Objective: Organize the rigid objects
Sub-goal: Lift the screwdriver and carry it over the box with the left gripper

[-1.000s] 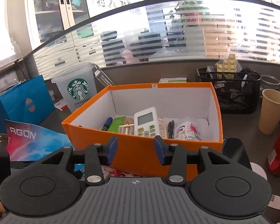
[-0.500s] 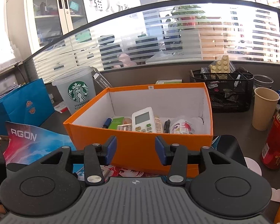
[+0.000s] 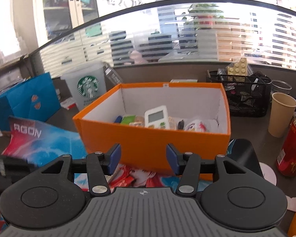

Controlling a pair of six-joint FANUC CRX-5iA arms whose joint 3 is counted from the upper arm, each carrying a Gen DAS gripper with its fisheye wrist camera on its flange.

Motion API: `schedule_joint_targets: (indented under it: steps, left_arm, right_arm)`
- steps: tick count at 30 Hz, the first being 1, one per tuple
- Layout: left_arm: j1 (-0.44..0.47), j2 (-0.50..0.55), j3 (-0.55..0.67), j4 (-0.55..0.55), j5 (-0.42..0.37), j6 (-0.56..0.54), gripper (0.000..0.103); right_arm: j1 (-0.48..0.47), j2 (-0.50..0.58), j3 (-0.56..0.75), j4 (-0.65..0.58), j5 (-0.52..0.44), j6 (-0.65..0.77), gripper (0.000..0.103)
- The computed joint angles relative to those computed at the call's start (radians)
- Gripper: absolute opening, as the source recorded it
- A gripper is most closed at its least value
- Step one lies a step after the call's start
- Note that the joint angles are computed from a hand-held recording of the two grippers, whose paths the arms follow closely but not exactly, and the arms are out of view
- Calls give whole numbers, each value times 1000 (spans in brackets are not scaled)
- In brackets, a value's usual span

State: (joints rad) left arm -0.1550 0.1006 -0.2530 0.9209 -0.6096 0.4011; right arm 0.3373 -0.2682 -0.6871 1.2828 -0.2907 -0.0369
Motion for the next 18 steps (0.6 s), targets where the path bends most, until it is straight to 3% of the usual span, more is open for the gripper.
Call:
schedule_joint_targets:
  steps: [7, 11, 14, 18]
  left_arm:
    - [-21, 37, 87, 82, -31, -38, 7]
    - [-65, 99, 195, 105, 5, -54, 7]
    - [-77, 192, 354, -2, -38, 72, 7]
    - [-88, 362, 645, -267, -149, 398, 7]
  right_arm:
    - [94, 9, 24, -255, -78, 230, 51]
    - [119, 9, 20, -288, -102, 253, 51]
    - [119, -2, 3, -256, -92, 222, 56]
    - [127, 8, 6, -281, -78, 248, 57]
